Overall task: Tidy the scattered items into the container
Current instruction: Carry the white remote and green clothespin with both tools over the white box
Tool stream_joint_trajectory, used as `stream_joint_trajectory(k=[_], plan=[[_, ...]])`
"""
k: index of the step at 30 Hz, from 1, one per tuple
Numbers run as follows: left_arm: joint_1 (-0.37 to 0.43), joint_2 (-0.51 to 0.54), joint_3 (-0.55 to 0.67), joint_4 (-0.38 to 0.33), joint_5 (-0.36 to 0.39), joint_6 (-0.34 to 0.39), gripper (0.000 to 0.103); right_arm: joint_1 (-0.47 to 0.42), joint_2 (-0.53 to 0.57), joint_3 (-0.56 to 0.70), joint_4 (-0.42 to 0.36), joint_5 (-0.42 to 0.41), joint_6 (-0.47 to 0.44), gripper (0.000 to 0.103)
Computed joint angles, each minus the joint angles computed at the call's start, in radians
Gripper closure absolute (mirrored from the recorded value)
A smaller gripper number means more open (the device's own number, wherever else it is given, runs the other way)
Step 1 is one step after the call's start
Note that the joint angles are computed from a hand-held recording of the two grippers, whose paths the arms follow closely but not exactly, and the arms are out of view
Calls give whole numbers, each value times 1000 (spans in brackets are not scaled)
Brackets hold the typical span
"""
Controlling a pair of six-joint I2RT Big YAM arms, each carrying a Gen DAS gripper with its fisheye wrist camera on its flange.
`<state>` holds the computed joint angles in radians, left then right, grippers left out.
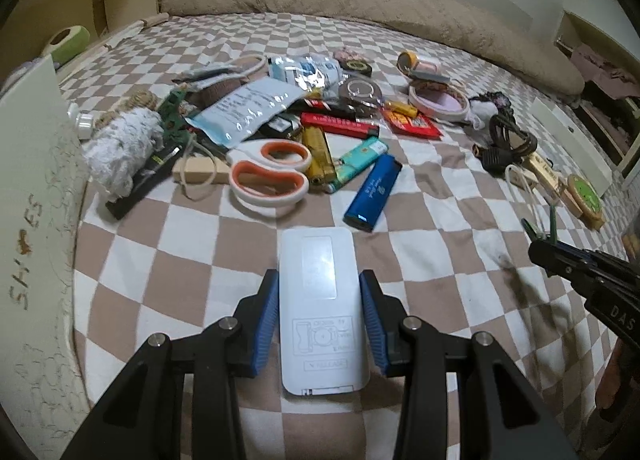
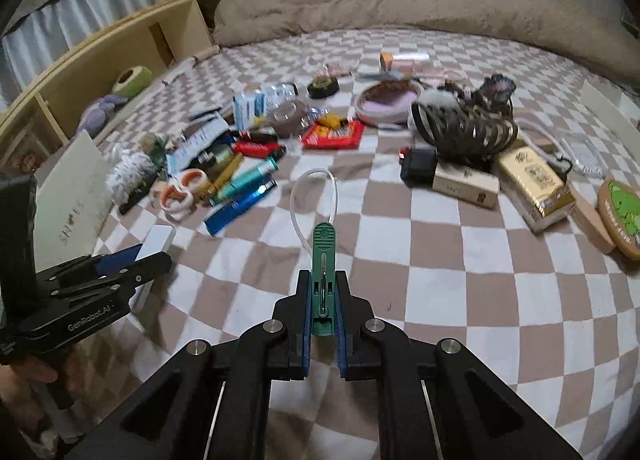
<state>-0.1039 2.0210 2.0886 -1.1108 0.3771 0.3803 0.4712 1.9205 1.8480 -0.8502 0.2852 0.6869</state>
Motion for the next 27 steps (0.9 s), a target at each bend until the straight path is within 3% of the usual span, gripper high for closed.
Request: stream_joint_trajectory(k=[13, 27], plan=[[11, -78, 15, 90, 97, -53, 63, 19, -45, 39, 86, 59, -19, 93], [85, -140, 87, 80, 142, -98, 63, 68, -42, 165, 74, 81, -29, 93]])
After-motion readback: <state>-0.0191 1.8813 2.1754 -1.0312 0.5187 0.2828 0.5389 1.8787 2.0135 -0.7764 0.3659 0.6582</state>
